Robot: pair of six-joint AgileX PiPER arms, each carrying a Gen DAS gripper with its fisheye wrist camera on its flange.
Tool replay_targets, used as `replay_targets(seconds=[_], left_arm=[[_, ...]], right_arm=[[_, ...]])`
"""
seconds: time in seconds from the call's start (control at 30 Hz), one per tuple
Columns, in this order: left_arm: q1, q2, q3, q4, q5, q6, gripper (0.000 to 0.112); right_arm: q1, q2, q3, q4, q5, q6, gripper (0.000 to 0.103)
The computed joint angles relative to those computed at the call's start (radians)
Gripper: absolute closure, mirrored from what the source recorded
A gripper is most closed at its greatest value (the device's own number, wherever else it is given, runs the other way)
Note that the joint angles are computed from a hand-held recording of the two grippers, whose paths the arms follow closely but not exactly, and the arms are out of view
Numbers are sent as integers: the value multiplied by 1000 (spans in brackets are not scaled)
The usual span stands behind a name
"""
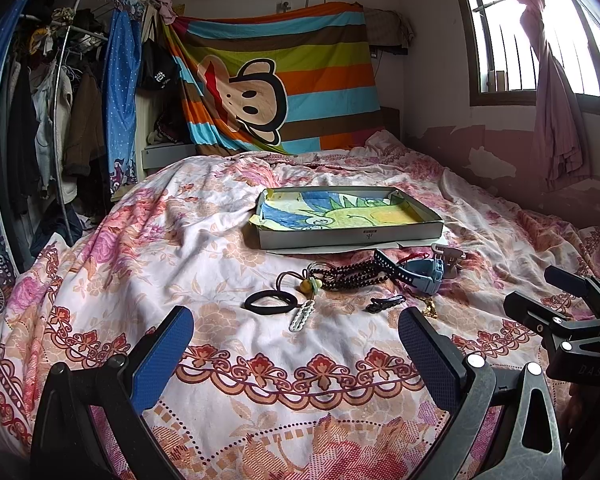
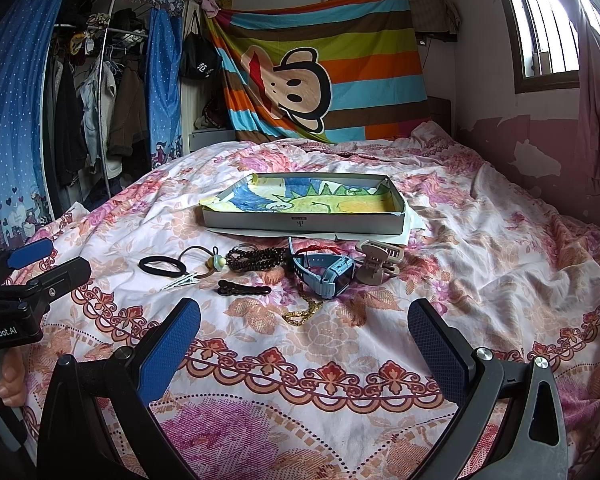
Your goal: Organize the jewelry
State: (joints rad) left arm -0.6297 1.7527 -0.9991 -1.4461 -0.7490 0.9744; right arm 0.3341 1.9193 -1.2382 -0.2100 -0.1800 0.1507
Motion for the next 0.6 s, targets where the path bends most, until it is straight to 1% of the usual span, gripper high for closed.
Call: replay_targets(seconds=[0.23,0.37,0.4,0.47,0.57,0.6], left_arm=[[0,2,-6,-18,0,20,9],[-16,41,-19,-59,-36,34,9],[-14,33,-11,-70,-34,38,9],[16,43,-15,-63,-4,26,9],[27,50,-41,-109,10,67,9],[30,45,-44,-124,9,84,9]], right_arm=[[-1,-2,-4,-16,8,16,1],[0,-5,-6,2,12,4,1],[-4,-2,-7,-23,11,29,1],[-3,-3,-6,-2,12,7,1],[-5,-9,-13,-69,28,76,1],[-5,-13,-1,-61,23,69,1]])
